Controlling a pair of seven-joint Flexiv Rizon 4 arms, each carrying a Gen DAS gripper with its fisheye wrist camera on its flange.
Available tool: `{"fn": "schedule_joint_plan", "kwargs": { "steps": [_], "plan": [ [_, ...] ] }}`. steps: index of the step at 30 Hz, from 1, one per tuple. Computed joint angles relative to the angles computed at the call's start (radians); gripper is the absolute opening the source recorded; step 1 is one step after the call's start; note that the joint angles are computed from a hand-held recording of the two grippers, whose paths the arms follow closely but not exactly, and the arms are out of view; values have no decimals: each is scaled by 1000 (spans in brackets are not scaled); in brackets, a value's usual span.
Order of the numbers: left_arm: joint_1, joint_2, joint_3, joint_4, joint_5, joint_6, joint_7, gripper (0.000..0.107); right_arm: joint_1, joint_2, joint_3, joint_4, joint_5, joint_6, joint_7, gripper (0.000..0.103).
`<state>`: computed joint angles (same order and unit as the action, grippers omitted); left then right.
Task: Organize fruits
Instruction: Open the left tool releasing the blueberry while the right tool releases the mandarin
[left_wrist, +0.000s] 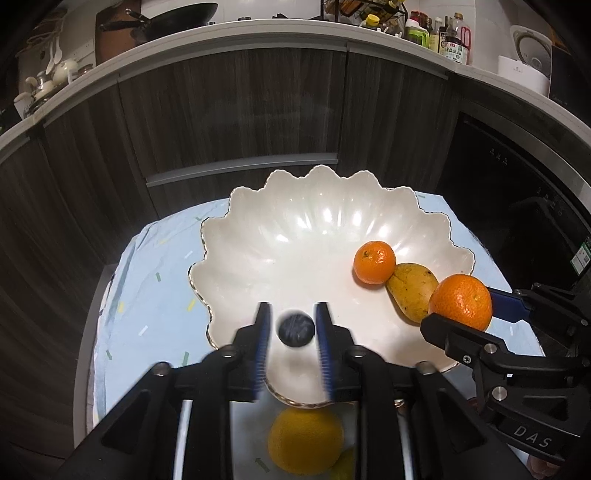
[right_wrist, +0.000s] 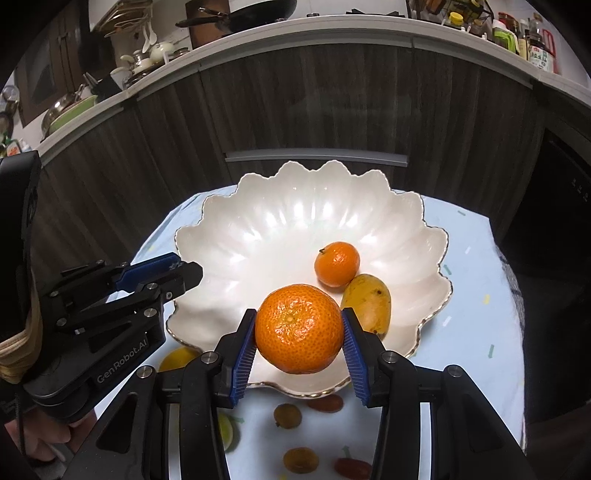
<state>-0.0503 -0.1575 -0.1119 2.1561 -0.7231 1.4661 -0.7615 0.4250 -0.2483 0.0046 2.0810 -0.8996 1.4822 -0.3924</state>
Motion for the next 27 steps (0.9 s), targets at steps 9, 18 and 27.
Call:
{"fn": "schedule_joint_plan", "kwargs": {
  "steps": [9,18,27],
  "plan": [
    [-8,22,22,17,63,38,-50,61,-21,32,-24,11,-179,4,159,73],
    [-24,72,41,51,99,63,-82,72,-91,78,27,33,-312,-11,280,77],
    [-50,124,79,81,142,56,-127,73,-138,134,76,63,-358,-41,317,77]
  ]
}}
